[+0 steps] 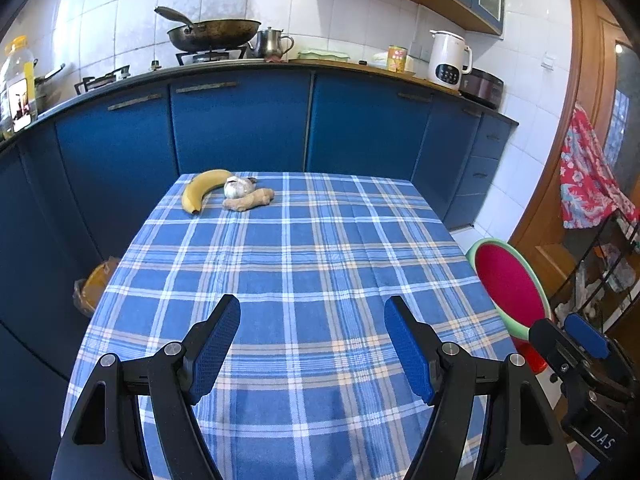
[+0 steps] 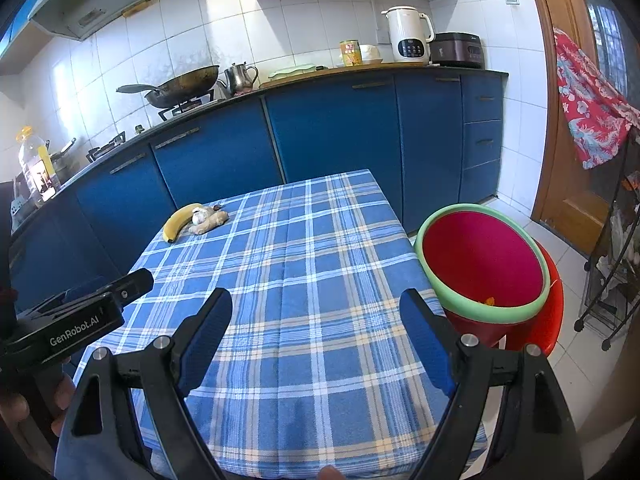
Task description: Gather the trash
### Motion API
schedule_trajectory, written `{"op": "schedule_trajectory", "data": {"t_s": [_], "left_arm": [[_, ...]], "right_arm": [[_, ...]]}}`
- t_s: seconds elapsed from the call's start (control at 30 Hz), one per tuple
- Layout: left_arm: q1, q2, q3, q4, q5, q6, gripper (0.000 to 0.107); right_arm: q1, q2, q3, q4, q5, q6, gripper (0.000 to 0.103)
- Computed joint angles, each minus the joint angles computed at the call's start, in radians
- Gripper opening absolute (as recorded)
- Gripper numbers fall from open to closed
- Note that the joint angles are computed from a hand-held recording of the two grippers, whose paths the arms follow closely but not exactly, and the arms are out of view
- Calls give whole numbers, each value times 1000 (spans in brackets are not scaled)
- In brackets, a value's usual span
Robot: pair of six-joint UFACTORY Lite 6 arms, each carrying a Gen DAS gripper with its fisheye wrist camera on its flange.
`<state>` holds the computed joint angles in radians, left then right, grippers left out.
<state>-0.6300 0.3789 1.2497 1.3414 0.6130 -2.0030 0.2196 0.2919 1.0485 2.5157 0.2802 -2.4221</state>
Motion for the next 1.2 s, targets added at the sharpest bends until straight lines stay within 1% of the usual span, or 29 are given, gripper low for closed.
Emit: {"op": "schedule_trajectory", "data": {"t_s": [0.83,1.2], "left_arm": [[1,34,38,-28,5,30,76],[-2,30,41,-36,15,42,76]], "right_arm": [[-5,-1,-4,-10,2,19,85],[-22,-2,-2,-74,17,78,85]]}}
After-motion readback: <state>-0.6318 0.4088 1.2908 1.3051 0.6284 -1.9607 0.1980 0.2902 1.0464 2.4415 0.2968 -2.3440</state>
